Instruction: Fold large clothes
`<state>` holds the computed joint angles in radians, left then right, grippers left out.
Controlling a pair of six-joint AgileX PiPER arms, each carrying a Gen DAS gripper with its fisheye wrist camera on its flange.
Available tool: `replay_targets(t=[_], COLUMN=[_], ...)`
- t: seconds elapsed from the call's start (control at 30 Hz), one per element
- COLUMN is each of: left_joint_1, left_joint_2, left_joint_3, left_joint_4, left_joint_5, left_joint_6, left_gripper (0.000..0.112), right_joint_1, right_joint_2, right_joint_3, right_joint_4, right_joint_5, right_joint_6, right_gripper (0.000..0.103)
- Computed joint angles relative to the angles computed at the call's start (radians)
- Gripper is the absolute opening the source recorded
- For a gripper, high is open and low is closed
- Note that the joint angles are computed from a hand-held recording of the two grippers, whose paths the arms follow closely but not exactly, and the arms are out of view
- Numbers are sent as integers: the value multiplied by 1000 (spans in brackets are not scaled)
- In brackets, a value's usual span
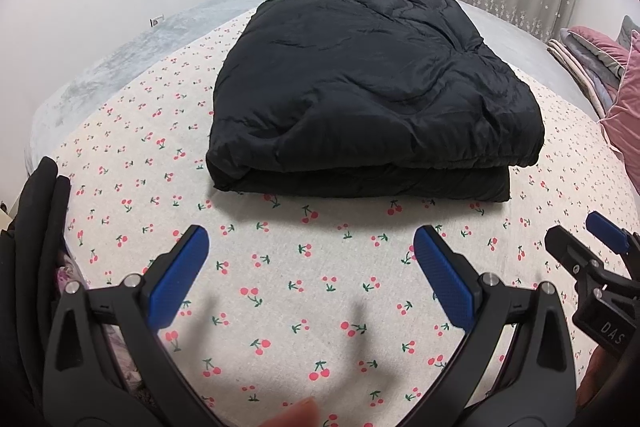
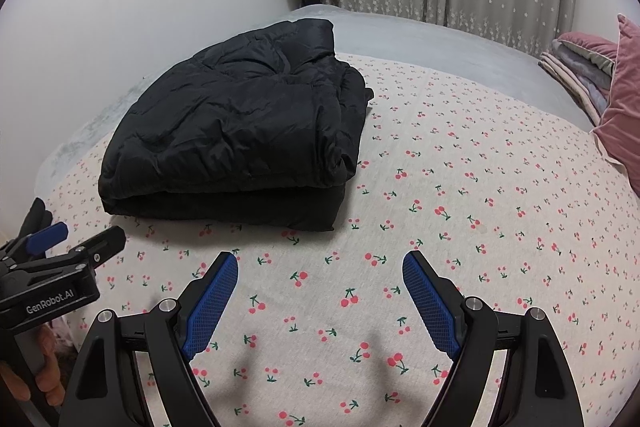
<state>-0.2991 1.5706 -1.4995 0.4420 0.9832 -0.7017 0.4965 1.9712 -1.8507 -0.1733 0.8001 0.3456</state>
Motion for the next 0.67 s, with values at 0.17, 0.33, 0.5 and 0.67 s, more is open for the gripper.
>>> replay_targets(t=[0.17, 0.33, 0.5, 0.67], left_joint_1=[-4, -4, -14, -30], left_joint_2=[8, 25, 39, 65], left_joint_3=[-6, -21, -29, -47], left_joint_4=[11, 2, 23, 28], left_joint_5=[9, 27, 39, 58], left_joint_6=[-14, -18, -32, -39], left_gripper=[102, 102, 102, 102], right_joint_1=[13, 18, 29, 27], right_joint_2=[4, 12, 7, -1], right_joint_3=[-2, -6, 6, 22], right_joint_4=[-36, -38, -37, -34], right_joint_5=[6, 14, 8, 5], right_joint_6=[4, -10, -29, -45], right_gripper=[86, 86, 86, 86])
